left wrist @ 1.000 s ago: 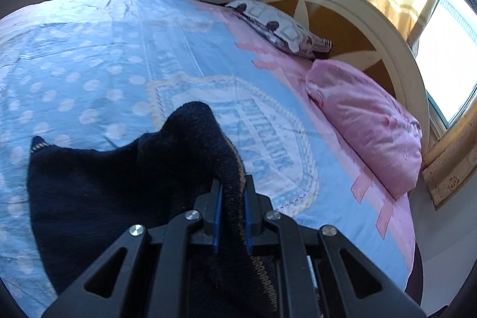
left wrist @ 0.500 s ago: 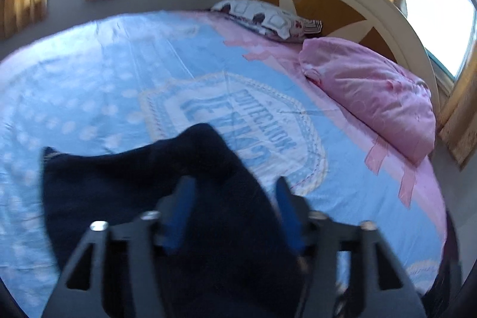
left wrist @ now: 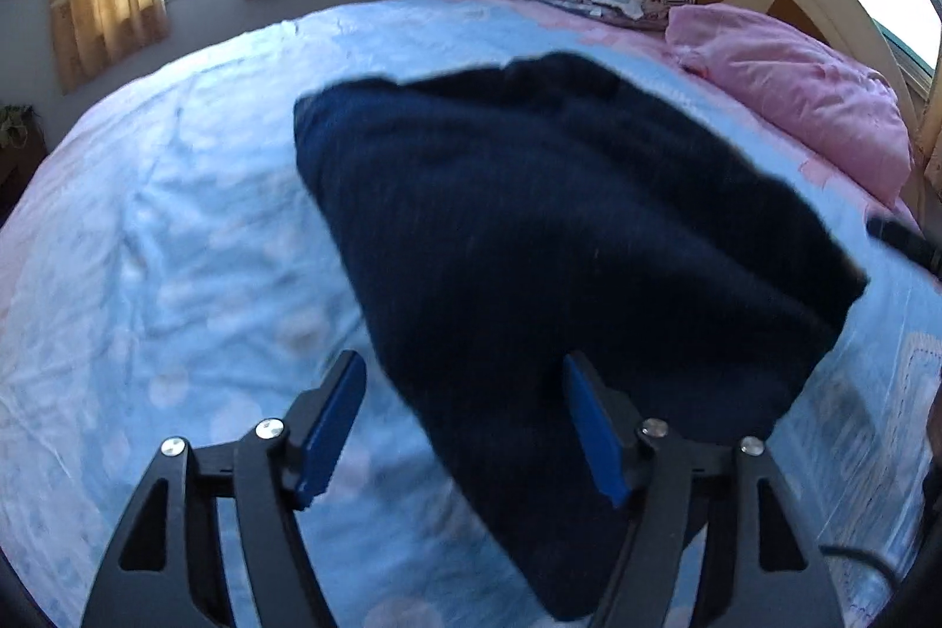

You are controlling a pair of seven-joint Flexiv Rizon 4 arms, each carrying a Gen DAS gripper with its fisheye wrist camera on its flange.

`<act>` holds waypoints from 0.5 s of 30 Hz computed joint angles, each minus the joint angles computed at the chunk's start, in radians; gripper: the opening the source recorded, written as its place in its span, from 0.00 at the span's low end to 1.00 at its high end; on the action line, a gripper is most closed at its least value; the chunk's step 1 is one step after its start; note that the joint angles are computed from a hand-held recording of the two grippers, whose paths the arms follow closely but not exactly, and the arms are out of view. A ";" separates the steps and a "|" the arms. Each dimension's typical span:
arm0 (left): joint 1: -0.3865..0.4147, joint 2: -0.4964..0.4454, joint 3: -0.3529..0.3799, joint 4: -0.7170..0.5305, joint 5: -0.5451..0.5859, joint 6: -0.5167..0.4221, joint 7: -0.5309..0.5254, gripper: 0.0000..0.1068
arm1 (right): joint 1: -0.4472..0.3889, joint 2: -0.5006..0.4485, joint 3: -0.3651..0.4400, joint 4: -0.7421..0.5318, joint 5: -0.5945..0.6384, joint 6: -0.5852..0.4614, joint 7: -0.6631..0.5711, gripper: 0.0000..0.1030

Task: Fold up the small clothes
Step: 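Open both tools and withdraw above the folded sweater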

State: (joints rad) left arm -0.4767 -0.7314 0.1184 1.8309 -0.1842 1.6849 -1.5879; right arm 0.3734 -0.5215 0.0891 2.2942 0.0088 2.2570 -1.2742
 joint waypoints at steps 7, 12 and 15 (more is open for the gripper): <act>-0.133 -0.035 0.157 0.014 -0.015 0.045 -0.024 0.82 | 0.052 -0.040 -0.050 -0.132 -0.083 -0.249 0.061 0.46; 0.036 -0.009 -0.031 0.088 -0.001 0.144 0.016 0.86 | 0.014 -0.062 -0.064 -0.166 -0.062 -0.388 0.145 0.38; 0.098 -0.012 -0.101 0.094 -0.012 0.157 0.027 0.89 | 0.045 -0.029 -0.109 -0.151 -0.067 -0.408 0.165 0.38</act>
